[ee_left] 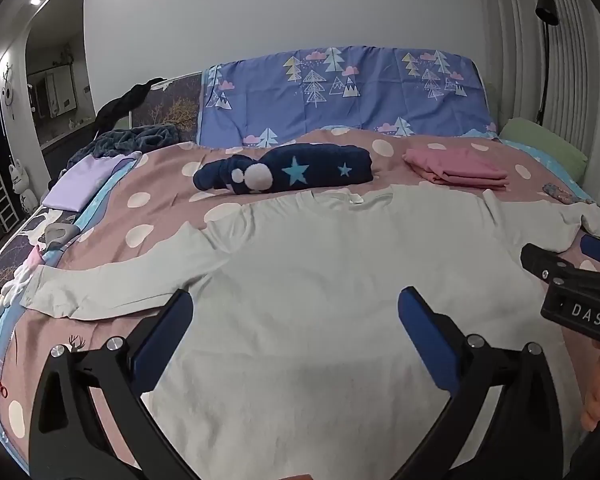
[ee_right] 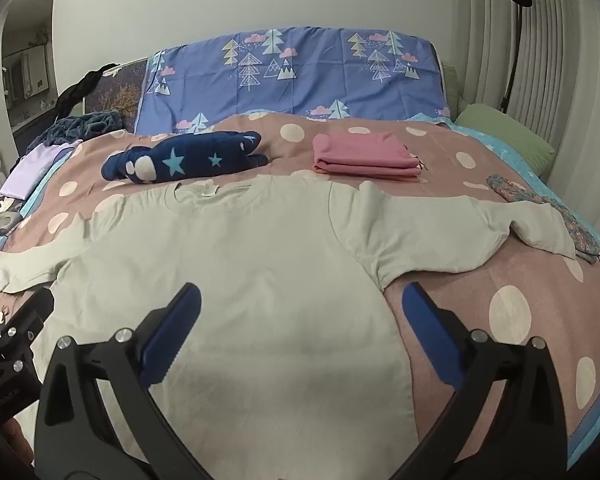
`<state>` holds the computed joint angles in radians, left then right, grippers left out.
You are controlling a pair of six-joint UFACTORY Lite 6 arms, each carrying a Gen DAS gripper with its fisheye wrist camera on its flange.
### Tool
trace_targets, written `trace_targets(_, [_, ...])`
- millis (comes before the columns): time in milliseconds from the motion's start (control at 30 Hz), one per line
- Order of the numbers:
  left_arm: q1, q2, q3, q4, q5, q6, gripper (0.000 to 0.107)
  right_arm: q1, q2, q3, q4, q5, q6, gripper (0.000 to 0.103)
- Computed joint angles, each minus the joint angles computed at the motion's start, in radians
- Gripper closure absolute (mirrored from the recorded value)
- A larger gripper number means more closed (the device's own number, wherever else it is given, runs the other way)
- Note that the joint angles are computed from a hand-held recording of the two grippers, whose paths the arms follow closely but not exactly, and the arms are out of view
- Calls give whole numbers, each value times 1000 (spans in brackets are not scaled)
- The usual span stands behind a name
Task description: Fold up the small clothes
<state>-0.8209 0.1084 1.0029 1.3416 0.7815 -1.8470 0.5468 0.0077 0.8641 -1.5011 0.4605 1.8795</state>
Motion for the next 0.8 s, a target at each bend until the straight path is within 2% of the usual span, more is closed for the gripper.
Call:
trace_targets(200, [11, 12, -6, 12, -9, -24, 5, 7, -14, -6, -10, -4, 14, 2])
trace_targets(333, [-7, 1, -15, 24, 24, -33, 5, 2, -24, -12, -12, -23, 24, 2])
trace_targets(467, [6, -3, -12, 8, 3, -14, 5, 6, -45, -40, -119, -37, 137, 2])
trace_targets(533, [30, -4, -2, -31, -46, 40, 5, 28, -55, -58, -193, -6, 213, 2])
trace_targets(633, [56, -16, -10, -57, -109, 57, 5, 50, -54, -55, -192, 26, 197, 2])
trace_targets(800, [48, 0, -2, -54, -88, 55, 5, 58, -55, -46, -176, 37, 180, 2])
